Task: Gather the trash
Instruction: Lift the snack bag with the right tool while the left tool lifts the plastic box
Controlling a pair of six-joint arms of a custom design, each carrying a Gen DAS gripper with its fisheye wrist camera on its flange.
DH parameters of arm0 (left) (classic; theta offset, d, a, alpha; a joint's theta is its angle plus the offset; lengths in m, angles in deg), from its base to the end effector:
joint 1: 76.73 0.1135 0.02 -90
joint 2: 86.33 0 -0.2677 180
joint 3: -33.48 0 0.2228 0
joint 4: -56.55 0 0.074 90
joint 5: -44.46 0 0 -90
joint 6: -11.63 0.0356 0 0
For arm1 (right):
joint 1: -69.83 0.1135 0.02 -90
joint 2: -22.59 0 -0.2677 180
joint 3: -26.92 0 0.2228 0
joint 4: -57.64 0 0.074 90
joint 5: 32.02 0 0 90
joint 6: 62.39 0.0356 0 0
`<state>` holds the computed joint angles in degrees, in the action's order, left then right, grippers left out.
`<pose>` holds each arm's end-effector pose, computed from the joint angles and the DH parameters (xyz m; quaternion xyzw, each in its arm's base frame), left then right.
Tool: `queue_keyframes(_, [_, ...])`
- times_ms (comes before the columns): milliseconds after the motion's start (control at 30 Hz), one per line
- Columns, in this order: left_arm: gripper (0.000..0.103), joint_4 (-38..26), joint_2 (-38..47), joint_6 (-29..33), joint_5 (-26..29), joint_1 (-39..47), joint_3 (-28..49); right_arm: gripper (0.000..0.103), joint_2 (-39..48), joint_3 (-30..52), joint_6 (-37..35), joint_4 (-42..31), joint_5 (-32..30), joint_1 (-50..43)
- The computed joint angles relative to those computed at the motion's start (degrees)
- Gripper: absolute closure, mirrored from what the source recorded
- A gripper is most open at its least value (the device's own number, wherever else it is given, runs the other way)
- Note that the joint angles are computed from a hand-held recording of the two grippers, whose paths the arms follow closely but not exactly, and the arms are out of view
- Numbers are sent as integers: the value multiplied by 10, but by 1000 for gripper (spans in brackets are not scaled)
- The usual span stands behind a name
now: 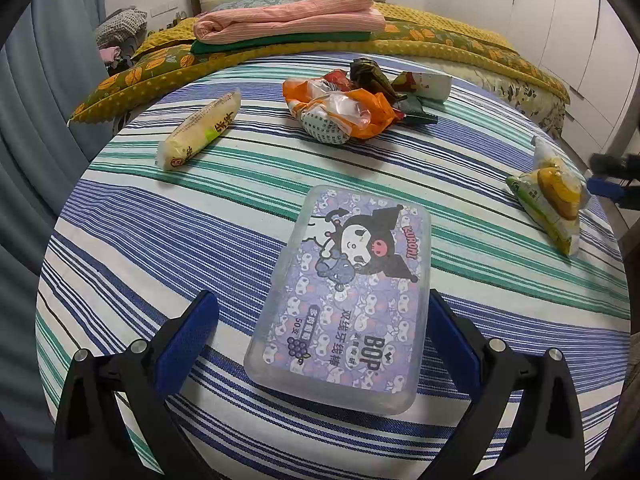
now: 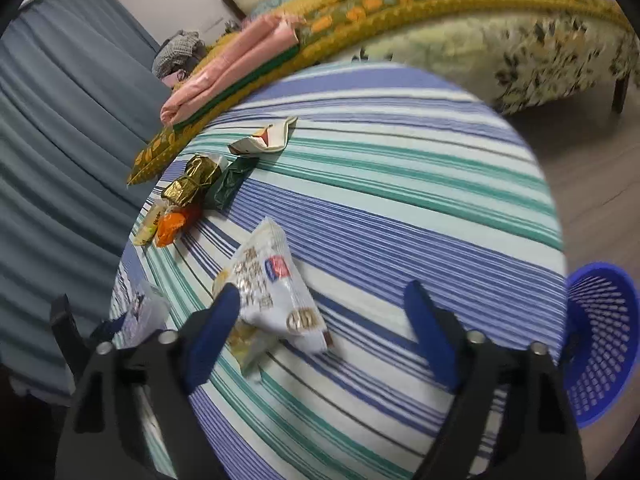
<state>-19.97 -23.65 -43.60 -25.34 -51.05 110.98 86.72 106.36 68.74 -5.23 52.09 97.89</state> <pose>0.1526 0.0598 0.3138 0.1184 0.9482 -0.0258 0.2936 0.1676 0.0935 0.3325 0.0875 0.9270 0.2447 0.2704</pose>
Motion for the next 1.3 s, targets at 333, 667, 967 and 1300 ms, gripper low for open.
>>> queue_keyframes(333, [4, 0, 0, 0, 0, 0, 0, 14, 97, 51, 53, -76, 235, 279])
queue_keyframes(667, [4, 0, 0, 1, 1, 1, 0, 15, 74, 36, 71, -169, 341, 227])
queue_keyframes(967, [4, 0, 0, 1, 1, 2, 0, 10, 85, 65, 146, -69, 286, 271])
queue_keyframes(1300, [4, 0, 1, 1, 2, 2, 0, 12, 280, 200, 144, -95, 297, 211])
